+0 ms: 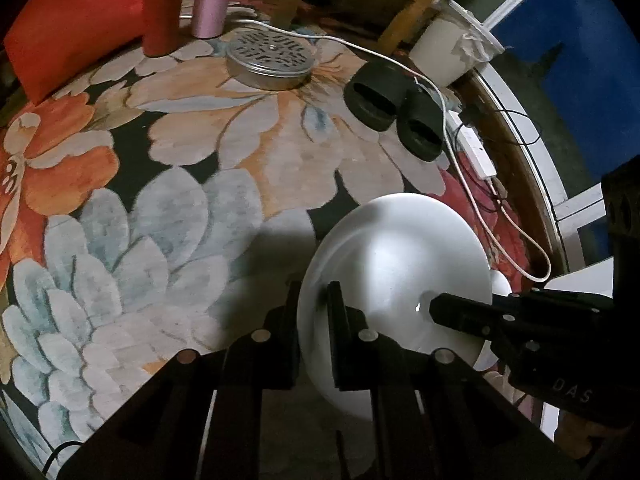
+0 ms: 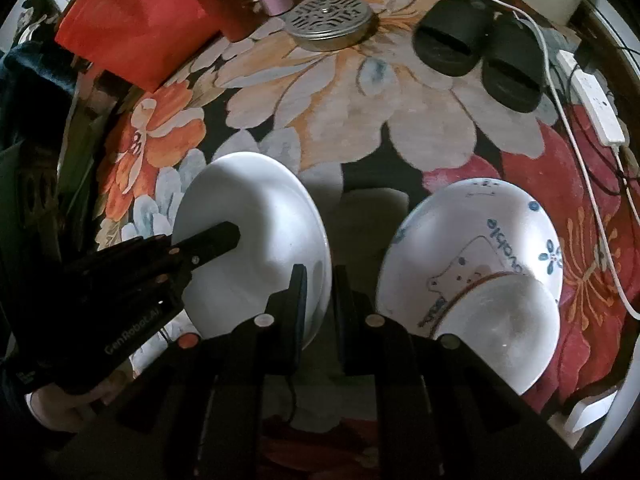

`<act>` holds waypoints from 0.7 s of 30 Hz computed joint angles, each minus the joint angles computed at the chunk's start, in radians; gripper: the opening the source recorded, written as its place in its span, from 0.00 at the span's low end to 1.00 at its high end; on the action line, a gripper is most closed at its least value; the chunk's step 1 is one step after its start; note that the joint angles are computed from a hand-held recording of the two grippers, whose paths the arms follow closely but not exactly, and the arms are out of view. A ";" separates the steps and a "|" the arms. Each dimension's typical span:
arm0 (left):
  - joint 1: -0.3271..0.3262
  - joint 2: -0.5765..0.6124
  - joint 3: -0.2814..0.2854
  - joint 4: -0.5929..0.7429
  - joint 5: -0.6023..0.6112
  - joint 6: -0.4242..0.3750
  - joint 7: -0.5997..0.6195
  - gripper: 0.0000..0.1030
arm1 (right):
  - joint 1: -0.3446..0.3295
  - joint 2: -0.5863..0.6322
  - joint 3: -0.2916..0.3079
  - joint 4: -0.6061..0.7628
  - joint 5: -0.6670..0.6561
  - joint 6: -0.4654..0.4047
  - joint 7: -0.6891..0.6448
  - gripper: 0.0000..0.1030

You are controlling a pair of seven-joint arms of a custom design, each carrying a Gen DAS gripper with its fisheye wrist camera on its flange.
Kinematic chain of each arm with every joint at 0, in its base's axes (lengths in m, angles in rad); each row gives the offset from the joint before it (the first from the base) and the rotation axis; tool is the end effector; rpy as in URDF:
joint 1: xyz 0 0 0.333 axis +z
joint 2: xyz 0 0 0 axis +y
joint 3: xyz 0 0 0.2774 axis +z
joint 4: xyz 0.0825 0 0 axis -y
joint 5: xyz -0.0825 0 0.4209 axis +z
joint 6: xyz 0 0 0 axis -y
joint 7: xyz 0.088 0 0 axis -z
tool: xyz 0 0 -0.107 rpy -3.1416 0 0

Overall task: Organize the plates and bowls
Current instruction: 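Carry the upright bowl with the right tool toward the standing stack, then stand the second bowl against the first bowl and open the right tool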

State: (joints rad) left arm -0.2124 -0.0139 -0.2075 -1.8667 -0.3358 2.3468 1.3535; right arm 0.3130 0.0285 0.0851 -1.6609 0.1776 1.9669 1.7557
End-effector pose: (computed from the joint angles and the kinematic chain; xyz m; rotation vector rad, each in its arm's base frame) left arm 0.5771 -0.2635 0.5217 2.0779 -2.1355 0.8677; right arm 0.5785 0.2551 0.5624 -2.1496 1.8174 0.0321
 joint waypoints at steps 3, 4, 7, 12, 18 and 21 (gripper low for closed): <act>-0.005 0.019 -0.007 0.022 -0.003 -0.002 0.000 0.09 | -0.008 -0.018 -0.007 -0.019 0.001 0.002 -0.001 0.13; -0.007 0.025 -0.010 0.029 -0.003 -0.001 0.000 0.09 | -0.011 -0.020 -0.008 -0.020 0.001 0.000 -0.002 0.13; -0.013 0.045 -0.019 0.053 -0.003 -0.001 -0.002 0.09 | -0.021 -0.037 -0.013 -0.037 0.002 -0.001 -0.002 0.13; -0.025 0.088 -0.037 0.101 0.003 -0.005 -0.007 0.09 | -0.039 -0.067 -0.021 -0.066 -0.004 -0.012 0.007 0.13; -0.038 0.148 -0.059 0.174 0.014 -0.010 -0.011 0.09 | -0.061 -0.099 -0.028 -0.096 -0.017 -0.022 0.010 0.13; -0.047 0.178 -0.070 0.214 0.035 -0.008 -0.015 0.09 | -0.073 -0.118 -0.033 -0.113 -0.024 -0.025 0.014 0.13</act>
State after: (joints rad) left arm -0.2598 0.1639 -0.2774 -1.6528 -0.3010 2.3391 1.3388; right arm 0.2397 -0.0899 0.0523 -1.7742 0.1532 1.9418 1.7696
